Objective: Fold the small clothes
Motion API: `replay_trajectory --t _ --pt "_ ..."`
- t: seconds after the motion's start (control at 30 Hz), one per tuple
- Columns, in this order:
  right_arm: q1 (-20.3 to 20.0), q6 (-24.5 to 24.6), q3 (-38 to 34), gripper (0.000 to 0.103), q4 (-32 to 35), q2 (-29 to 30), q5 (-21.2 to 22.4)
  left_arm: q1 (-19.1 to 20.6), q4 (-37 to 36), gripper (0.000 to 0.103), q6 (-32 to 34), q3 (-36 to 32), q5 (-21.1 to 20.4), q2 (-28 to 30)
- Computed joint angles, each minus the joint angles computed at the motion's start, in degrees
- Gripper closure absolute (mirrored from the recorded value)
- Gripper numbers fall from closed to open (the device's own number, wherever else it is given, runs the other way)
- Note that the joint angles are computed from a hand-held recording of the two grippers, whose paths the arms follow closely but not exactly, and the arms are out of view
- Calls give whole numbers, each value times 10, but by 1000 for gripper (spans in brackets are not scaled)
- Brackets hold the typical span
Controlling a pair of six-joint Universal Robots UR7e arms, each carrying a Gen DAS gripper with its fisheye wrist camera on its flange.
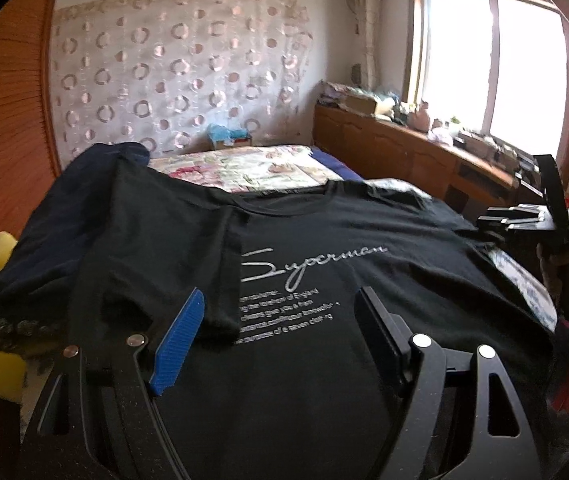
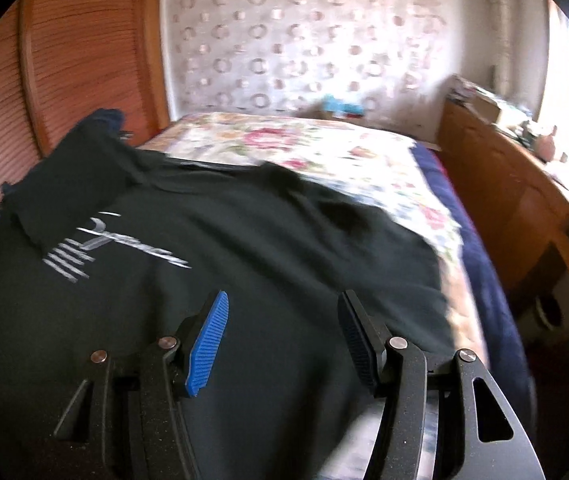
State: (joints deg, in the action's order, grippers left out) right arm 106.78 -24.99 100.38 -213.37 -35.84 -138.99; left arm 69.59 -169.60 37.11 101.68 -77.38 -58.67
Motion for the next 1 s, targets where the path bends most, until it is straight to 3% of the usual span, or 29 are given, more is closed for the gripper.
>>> replay_trajectory --t 0.13,0.3,0.5,0.77,0.87,1.0 --pt "-11 21 27 44 -26 -14 -43 -6 32 25 -2 -16 8 16" --pt "-25 83 45 44 -12 -33 -57 -9 51 25 -10 -22 9 22" --pt "-33 202 63 44 72 -62 -12 -13 56 25 -12 -18 15 24" --pt "-21 247 84 45 99 -68 10 -14 64 25 -16 -14 22 24" --pt "-16 240 96 63 95 -73 19 -14 63 25 -16 -13 22 23" --pt "3 205 82 93 82 -60 -24 -14 63 25 -17 -11 22 22"
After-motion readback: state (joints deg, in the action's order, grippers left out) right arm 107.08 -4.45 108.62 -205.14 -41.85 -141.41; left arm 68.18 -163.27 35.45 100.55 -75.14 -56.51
